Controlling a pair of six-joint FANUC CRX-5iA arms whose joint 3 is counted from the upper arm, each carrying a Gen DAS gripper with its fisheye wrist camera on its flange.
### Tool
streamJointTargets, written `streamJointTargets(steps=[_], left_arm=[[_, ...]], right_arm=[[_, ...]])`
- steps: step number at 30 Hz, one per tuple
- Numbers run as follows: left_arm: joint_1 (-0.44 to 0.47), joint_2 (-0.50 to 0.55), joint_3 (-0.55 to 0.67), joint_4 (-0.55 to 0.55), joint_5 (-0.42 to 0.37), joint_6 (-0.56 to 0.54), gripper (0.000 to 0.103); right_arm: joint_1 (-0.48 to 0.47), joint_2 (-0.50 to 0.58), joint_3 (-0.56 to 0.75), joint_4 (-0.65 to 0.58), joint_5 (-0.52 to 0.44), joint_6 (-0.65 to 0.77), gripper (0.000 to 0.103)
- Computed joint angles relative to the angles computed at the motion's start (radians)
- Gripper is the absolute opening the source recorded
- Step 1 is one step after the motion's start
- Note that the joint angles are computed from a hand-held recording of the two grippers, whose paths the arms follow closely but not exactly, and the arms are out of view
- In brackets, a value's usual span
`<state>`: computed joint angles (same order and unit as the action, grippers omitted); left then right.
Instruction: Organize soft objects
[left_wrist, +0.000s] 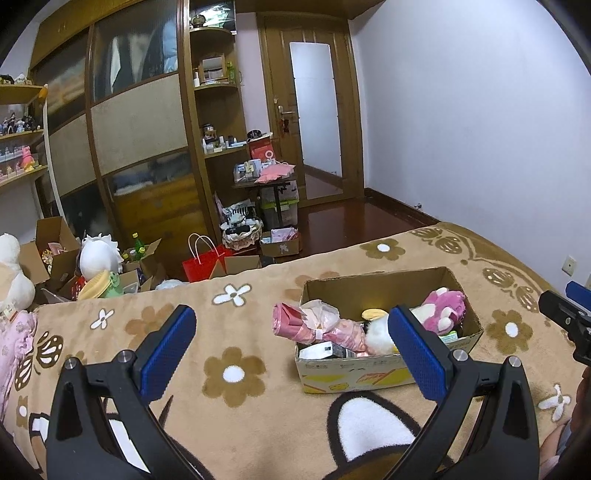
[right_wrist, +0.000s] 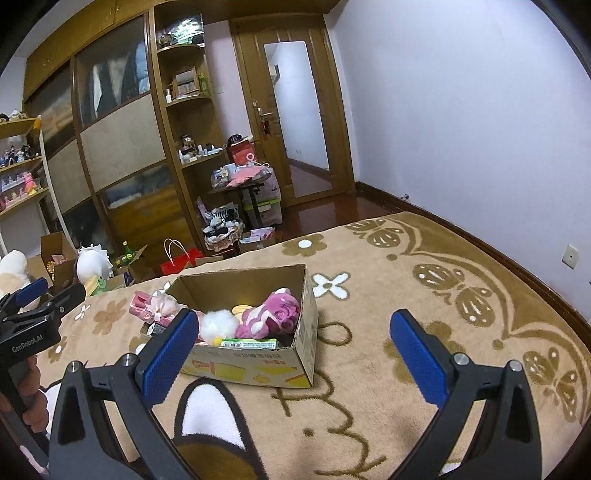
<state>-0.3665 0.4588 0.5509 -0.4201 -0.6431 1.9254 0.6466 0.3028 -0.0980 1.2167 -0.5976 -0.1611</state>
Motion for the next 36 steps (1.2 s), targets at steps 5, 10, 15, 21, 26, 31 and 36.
streamJointTargets(steps=[5, 10, 15, 21, 26, 31, 36], left_arm=[[0.005, 0.007, -0.006, 0.016, 0.006, -0.019, 0.103], [0.000, 0.010, -0.005, 0.007, 0.006, -0.018, 0.103], [0.002, 0.009, -0.010, 0.019, 0.011, -0.030, 0.103], [0.010, 0.007, -0.022, 0.052, 0.022, -0.056, 0.103], [0.011, 0.001, -0.032, 0.050, 0.035, -0.062, 0.103], [0.012, 0.001, -0.035, 0.048, 0.038, -0.050, 0.103], [0.004, 0.005, -0.026, 0.018, 0.028, -0.035, 0.103]], right_arm=[[0.000, 0.004, 0.003, 0.002, -0.004, -0.003, 0.103], [-0.004, 0.002, -0.008, 0.031, -0.006, -0.028, 0.103], [-0.004, -0.003, -0.017, 0.069, -0.015, -0.050, 0.103], [-0.004, -0.007, -0.026, 0.102, -0.028, -0.080, 0.103], [-0.005, -0.006, -0.024, 0.106, -0.029, -0.081, 0.103], [-0.007, -0.008, -0.024, 0.112, -0.035, -0.086, 0.103], [-0.006, -0.011, -0.025, 0.114, -0.037, -0.087, 0.103]])
